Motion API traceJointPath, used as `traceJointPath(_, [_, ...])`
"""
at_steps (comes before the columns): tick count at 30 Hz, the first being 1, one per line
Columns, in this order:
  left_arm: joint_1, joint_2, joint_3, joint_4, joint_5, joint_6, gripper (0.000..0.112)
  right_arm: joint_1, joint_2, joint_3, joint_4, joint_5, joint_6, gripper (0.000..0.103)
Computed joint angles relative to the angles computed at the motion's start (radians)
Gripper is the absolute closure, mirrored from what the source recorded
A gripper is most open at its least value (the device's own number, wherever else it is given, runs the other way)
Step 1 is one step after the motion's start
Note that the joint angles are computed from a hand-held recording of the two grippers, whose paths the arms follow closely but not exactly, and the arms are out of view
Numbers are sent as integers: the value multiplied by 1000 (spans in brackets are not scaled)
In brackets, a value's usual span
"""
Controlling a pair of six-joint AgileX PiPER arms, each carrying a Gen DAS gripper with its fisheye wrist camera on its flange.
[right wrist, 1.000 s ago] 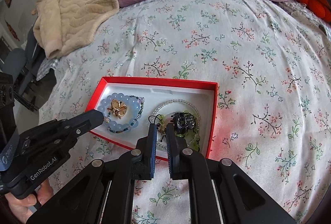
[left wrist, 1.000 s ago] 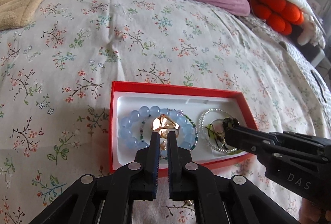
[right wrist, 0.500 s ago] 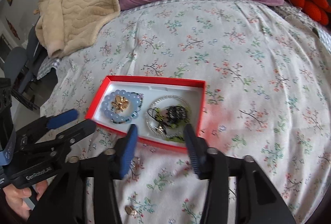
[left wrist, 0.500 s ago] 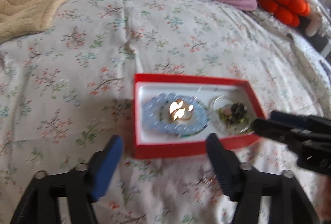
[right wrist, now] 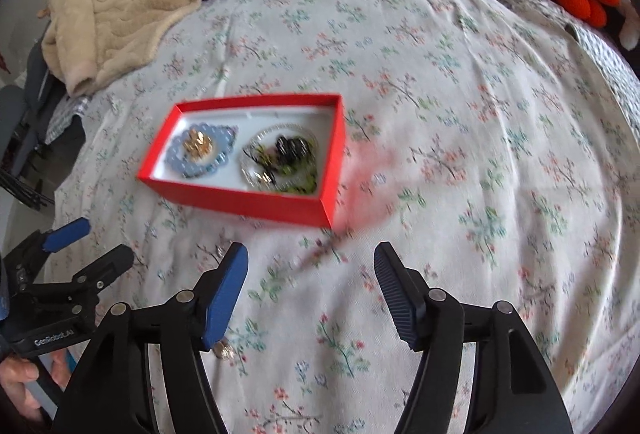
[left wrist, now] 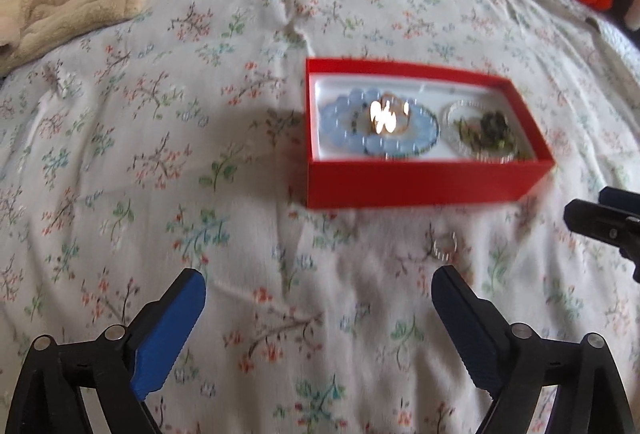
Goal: Organize jewelry
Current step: 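Move the left tool to the crystal-studded ring and grasp it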
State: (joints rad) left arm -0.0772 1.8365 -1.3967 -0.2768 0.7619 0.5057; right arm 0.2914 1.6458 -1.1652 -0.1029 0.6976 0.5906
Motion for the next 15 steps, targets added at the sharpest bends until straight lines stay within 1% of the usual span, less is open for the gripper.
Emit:
traceJointPath(3, [-15, -19, 37, 58, -7, -51, 17, 9, -9, 20, -8, 30, 18, 33])
traceJointPath(6, [-25, -39, 83, 88, -29, -71, 17, 14, -14, 36, -19, 50, 40, 33])
traceJointPath(12, [-38, -59, 172, 81, -65, -58, 16, 45, -40, 97, -113, 60, 128, 33])
traceJointPath(15, [-45, -60, 214, 67, -87, -44, 16, 51, -37, 119, -113, 55, 119, 33])
